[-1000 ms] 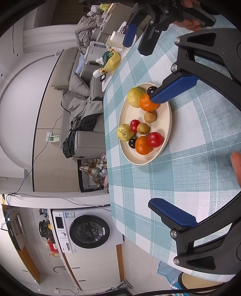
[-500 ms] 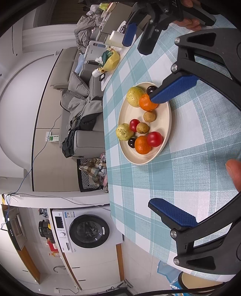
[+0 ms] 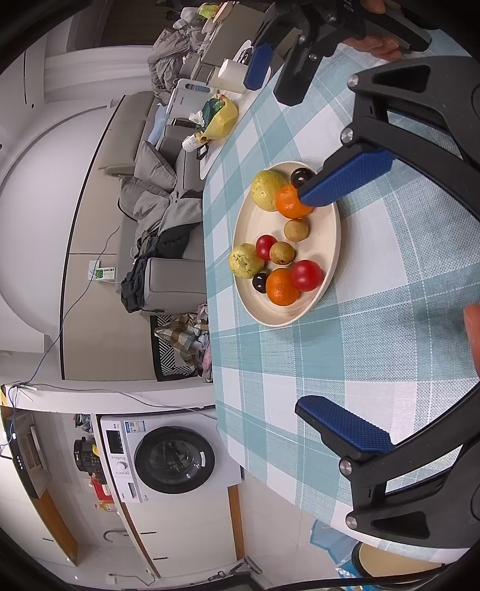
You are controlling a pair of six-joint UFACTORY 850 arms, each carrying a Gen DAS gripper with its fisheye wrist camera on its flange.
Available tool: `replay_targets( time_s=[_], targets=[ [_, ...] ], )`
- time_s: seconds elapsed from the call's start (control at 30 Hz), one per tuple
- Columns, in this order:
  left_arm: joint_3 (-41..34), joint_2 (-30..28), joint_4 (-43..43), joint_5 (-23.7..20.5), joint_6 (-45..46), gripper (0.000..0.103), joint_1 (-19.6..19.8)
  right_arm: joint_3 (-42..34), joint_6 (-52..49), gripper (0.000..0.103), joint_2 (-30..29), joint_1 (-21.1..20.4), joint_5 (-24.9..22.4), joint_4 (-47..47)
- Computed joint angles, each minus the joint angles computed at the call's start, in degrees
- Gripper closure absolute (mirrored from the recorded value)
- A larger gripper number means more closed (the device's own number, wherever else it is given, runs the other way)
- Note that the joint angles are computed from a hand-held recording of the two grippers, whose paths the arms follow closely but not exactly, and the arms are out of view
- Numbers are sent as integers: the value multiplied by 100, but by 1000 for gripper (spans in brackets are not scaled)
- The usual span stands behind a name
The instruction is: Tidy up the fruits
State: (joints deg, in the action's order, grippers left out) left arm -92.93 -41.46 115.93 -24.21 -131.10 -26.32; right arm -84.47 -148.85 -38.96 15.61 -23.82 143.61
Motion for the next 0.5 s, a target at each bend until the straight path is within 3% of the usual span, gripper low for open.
replay_targets(
  time_s=[0.5],
  targets=[
    [-27, -9, -67, 7, 60, 1, -1, -7, 23, 0, 1, -1, 7, -29]
  ],
)
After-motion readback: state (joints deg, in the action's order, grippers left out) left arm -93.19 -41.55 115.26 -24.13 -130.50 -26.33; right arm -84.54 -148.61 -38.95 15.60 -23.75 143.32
